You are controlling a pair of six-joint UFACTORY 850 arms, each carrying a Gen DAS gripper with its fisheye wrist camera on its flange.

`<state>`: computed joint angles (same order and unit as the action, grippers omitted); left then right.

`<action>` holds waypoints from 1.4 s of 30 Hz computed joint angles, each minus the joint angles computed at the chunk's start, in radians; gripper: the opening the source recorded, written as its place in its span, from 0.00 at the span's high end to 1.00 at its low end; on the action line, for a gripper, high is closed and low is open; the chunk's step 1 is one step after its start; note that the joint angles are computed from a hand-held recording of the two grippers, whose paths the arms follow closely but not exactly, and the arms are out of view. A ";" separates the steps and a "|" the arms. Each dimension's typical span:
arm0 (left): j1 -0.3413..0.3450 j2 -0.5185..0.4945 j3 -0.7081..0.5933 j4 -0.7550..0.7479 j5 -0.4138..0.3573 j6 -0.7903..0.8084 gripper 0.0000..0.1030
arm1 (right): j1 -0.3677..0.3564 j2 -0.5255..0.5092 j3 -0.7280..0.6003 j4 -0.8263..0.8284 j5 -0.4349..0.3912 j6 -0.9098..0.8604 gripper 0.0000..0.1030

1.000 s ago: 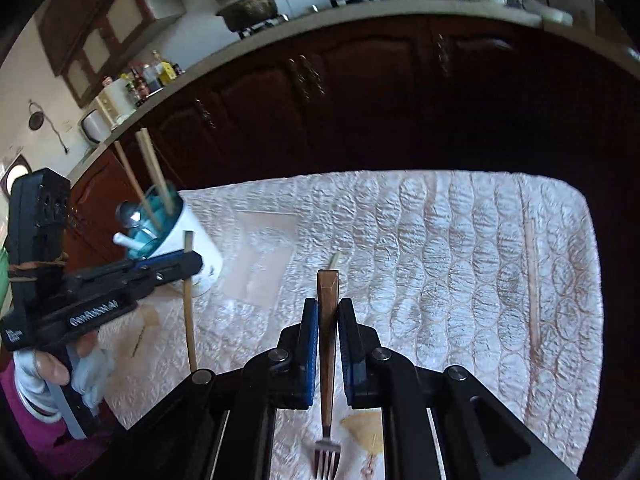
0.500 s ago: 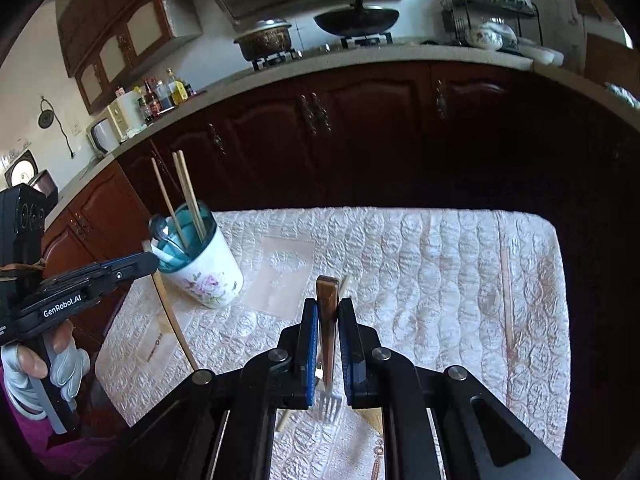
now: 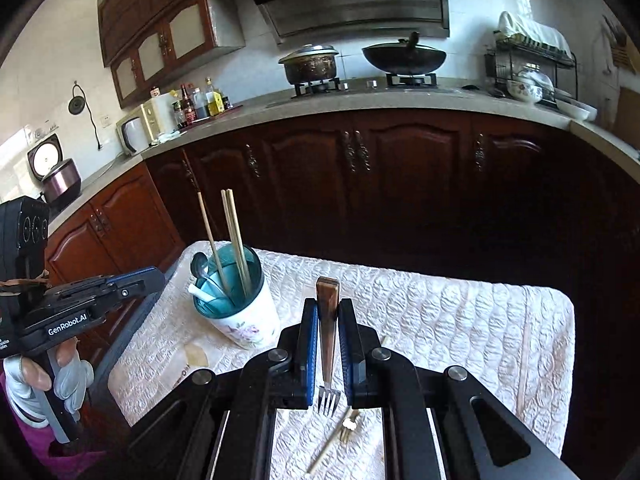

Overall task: Organize utensils
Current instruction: 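Lift both held chopsticks and carry them over the floral cup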

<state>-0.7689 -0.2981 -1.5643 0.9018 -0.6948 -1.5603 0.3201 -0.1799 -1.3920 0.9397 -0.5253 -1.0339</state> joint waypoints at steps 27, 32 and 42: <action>0.083 -0.624 -0.554 -0.385 -0.316 0.289 0.61 | -0.093 -0.040 -0.001 0.084 -0.079 -0.046 0.91; 0.097 -0.617 -0.549 -0.427 -0.254 0.323 0.82 | -0.098 -0.047 -0.003 0.097 -0.083 -0.045 0.91; 0.080 -0.296 -0.177 -0.405 0.071 0.266 0.95 | -0.085 -0.025 0.009 0.107 -0.072 -0.054 0.91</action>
